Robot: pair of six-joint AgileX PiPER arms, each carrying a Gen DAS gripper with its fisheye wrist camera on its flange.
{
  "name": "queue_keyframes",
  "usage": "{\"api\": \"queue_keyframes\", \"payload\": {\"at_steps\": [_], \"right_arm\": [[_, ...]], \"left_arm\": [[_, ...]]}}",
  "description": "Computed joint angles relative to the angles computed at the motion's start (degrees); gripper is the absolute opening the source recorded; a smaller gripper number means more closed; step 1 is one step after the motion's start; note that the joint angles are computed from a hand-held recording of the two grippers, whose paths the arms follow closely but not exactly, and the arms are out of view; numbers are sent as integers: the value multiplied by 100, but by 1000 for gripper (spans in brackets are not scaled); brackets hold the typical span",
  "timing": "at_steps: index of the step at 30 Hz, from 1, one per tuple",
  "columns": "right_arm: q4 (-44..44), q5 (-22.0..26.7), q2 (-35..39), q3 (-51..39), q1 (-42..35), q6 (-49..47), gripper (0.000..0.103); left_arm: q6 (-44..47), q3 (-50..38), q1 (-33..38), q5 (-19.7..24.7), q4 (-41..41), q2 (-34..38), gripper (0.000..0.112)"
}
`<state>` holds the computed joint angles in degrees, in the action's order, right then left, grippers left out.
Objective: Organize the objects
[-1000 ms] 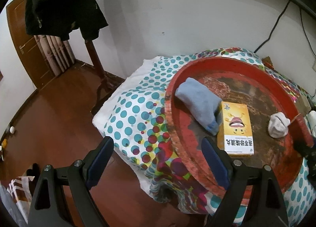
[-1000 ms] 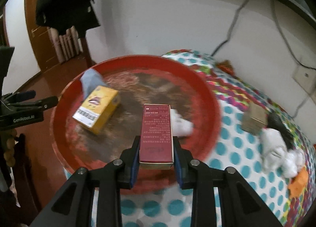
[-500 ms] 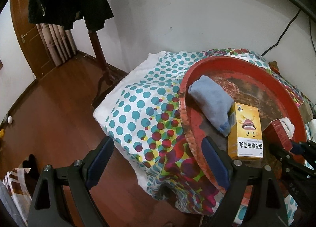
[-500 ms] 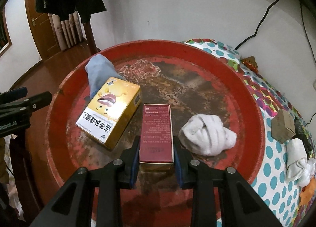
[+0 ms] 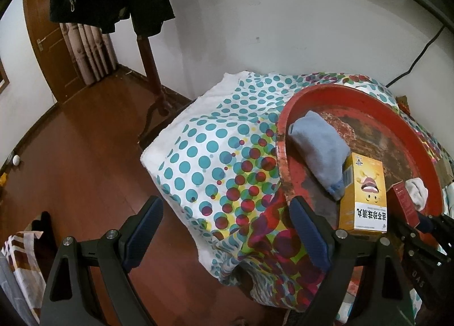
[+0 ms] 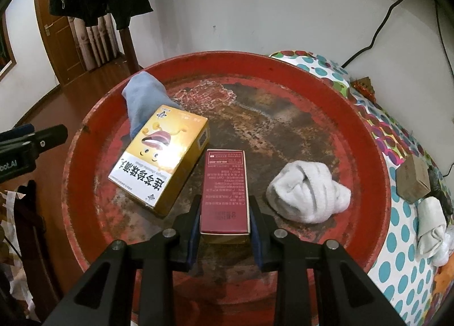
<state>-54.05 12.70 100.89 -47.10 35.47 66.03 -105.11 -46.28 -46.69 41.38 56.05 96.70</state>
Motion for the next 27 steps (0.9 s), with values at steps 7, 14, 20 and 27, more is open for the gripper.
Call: {"api": "queue_keyframes", "payload": {"at_steps": [7, 14, 20, 27], "right_arm": [[-243, 195, -20, 5, 120, 241, 38], [-574, 154, -407, 289, 93, 665, 45], [-939, 42, -1044, 759, -152, 1107, 45], [-1362, -200, -1907, 1615, -1250, 1311, 47]], "left_arm": [[137, -116, -87, 71, -47, 105, 89], [180, -173, -110, 66, -55, 156, 89], [268, -304, -231, 204, -89, 277, 89], [402, -478, -406, 330, -125, 405, 89]]}}
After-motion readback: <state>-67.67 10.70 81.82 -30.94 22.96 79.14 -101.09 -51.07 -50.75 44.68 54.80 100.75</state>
